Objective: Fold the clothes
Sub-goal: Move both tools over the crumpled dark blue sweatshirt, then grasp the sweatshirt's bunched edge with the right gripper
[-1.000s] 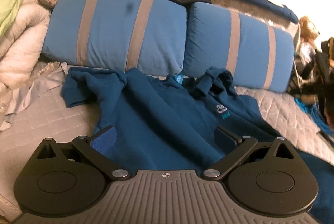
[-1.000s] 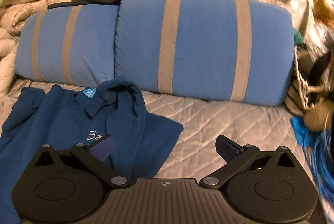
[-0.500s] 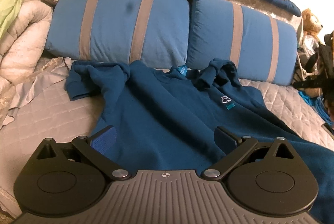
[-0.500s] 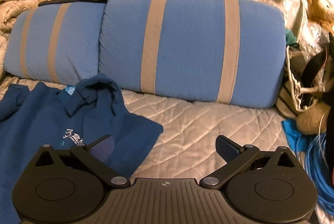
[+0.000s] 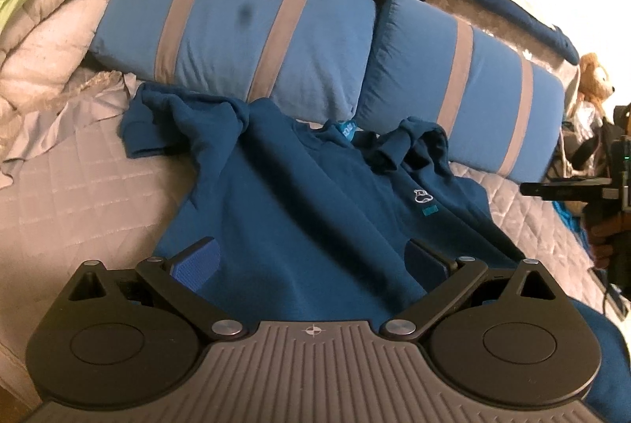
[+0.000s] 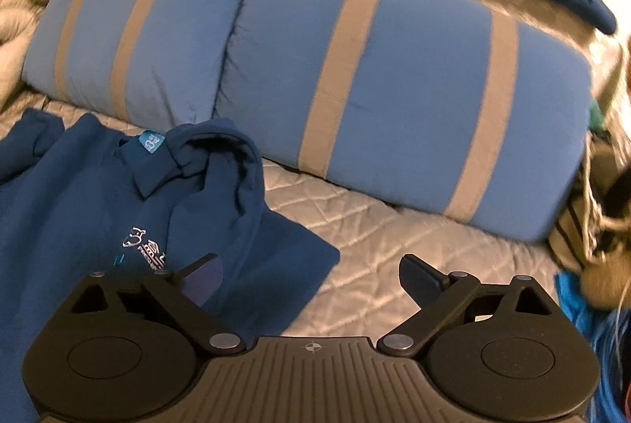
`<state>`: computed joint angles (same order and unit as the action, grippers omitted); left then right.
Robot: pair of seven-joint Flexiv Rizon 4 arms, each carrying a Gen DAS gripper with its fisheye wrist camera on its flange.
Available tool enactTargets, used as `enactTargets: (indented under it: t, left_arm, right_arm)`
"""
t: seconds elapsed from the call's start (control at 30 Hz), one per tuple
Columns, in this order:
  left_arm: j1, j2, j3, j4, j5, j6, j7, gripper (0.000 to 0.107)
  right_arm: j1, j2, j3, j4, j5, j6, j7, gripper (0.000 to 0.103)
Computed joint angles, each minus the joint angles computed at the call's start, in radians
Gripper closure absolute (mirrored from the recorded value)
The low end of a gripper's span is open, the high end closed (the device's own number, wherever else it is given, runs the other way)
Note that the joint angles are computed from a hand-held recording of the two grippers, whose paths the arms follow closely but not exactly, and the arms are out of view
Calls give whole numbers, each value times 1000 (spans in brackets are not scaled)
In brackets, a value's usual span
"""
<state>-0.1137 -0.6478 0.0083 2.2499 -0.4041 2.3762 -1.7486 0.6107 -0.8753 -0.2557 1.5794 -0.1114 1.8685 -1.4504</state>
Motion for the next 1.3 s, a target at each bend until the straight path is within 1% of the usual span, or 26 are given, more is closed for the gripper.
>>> enactTargets:
  t: [0.13, 0.37, 0.4, 0.47, 0.5, 0.63, 0.77, 0.83, 0.97, 1.1, 1.13, 1.17, 1.23, 1.27, 1.3]
  left_arm:
    - [16, -1, -9, 4, 17, 9, -32, 5]
    - [8, -2, -4, 5, 11, 15, -38, 5]
    - [10, -3, -5, 4, 14, 14, -40, 5]
    - [16, -4, -7, 3, 21, 12, -44, 5]
    - [16, -4, -7, 3, 22, 11, -46, 5]
    - [14, -4, -6, 2, 18, 9, -50, 5]
    - [13, -5, -7, 0, 16, 6, -55, 5]
    - [16, -5, -8, 0, 20, 3, -58, 5]
    - [14, -5, -7, 0, 17, 1, -62, 5]
    - [12, -6, -5, -2, 14, -6, -60, 5]
    - [11, -6, -4, -3, 12, -8, -59, 5]
    - [8, -5, -3, -3, 8, -10, -57, 5]
    - [6, -6, -2, -3, 4, -10, -57, 5]
    - [5, -6, -2, -4, 2, -10, -58, 5]
    - [4, -6, -2, -4, 1, -10, -58, 5]
  right_arm:
    - [5, -36, -8, -81, -36, -49, 0, 8]
    - [38, -103, -46, -209, -127, -121, 3, 9]
    - [41, -110, -47, -221, -143, -128, -1, 9]
    - [61, -133, -79, -240, -164, -121, -9, 9]
    - [71, -146, -95, -251, -172, -119, -14, 9]
    - [135, -216, -217, -301, -161, -85, -32, 10]
    - [201, -310, -363, -372, -105, -50, -77, 14]
    - [218, -361, -422, -426, -79, -54, -107, 15]
    - [221, -443, -497, -535, -59, -55, -172, 16]
    - [209, -509, -544, -638, -67, -73, -252, 23]
    - [201, -514, -532, -658, -86, -93, -275, 26]
    - [195, -507, -508, -665, -114, -126, -294, 32]
    - [181, -490, -460, -682, -158, -195, -284, 73]
    - [170, -468, -412, -681, -170, -231, -269, 85]
    - [158, -445, -365, -680, -178, -265, -254, 91]
